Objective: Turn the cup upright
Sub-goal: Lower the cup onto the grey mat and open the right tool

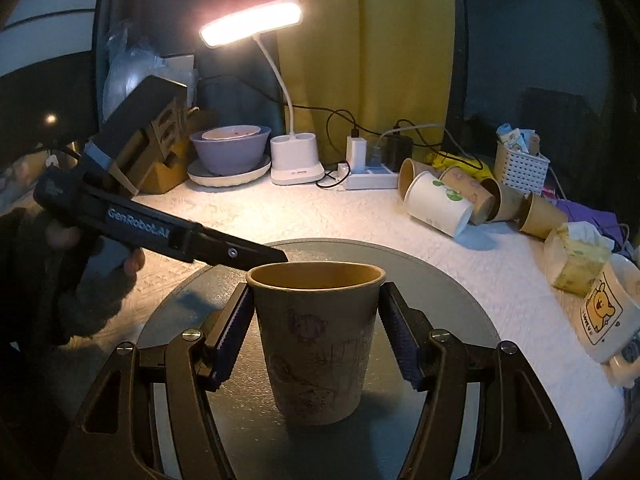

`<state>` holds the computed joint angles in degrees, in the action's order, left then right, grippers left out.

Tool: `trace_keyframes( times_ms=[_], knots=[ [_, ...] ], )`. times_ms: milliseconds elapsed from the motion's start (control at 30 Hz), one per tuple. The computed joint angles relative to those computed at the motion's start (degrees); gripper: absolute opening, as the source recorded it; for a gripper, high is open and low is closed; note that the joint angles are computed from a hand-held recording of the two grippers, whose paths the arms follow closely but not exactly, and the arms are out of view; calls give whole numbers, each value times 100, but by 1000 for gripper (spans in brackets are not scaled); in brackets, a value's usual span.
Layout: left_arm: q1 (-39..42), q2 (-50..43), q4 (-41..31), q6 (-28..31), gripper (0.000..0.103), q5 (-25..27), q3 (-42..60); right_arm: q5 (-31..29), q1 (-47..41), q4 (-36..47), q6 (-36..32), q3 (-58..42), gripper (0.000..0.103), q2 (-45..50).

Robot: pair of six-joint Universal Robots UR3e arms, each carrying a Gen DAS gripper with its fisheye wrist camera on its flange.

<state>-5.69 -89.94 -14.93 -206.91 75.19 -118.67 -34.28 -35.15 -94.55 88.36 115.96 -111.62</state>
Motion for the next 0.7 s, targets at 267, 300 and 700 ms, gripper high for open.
trace_keyframes(
  times_ms=[267, 300, 700],
  knots=[
    [-261, -108, -115, 16, 62, 191, 289, -201, -36, -334, 141, 152, 66, -34],
    [-279, -42, -110, -27, 62, 266, 301, -104, -133, 7, 3, 58, 66, -74],
    [-25, 103, -227, 11, 62, 6, 243, 416, -344, 1332, -880, -413, 66, -161]
  ],
)
